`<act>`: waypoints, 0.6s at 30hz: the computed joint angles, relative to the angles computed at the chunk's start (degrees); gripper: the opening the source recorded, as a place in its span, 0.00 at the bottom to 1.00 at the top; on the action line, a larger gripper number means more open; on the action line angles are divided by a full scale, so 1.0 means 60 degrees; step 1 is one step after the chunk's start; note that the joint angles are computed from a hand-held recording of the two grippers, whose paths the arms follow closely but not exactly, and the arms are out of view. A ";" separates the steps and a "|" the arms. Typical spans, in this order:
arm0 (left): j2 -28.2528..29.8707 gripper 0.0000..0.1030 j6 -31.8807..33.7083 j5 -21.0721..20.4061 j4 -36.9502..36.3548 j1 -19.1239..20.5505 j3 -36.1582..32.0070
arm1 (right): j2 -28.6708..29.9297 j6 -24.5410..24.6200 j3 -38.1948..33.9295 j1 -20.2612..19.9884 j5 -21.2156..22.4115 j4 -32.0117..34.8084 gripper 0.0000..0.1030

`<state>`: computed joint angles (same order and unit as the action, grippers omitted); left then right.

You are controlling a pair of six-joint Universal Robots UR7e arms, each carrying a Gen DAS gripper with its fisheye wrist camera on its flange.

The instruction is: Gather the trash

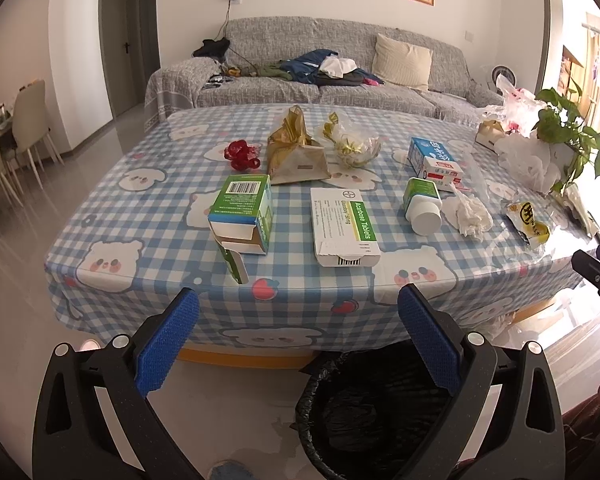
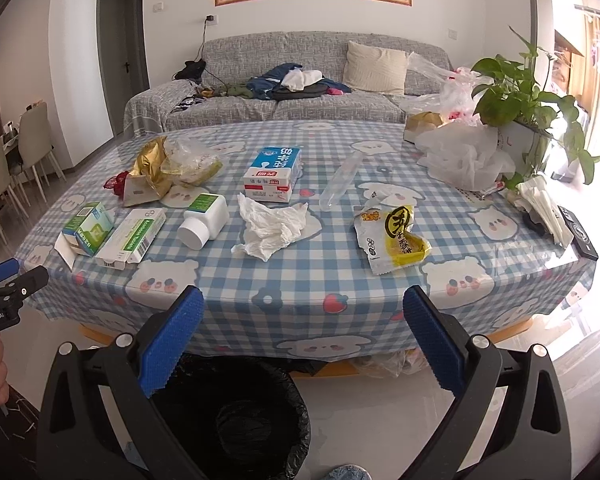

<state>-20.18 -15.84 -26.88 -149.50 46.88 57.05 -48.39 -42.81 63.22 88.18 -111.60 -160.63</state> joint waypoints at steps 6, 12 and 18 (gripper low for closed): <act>-0.0014 0.94 0.0014 -0.0089 -0.0013 -0.0004 0.0011 | -0.0019 -0.0064 0.0015 -0.0011 0.0083 0.0032 0.93; -0.0028 0.94 -0.0038 -0.0062 0.0052 -0.0012 0.0021 | -0.0023 -0.0064 0.0014 -0.0020 0.0089 0.0031 0.93; -0.0037 0.94 -0.0061 -0.0042 0.0130 0.0001 0.0004 | -0.0012 -0.0075 -0.0004 -0.0022 0.0092 0.0031 0.93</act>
<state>-20.40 -16.21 -27.14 -148.72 46.89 57.08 -48.46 -43.26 63.19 88.05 -111.05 -160.44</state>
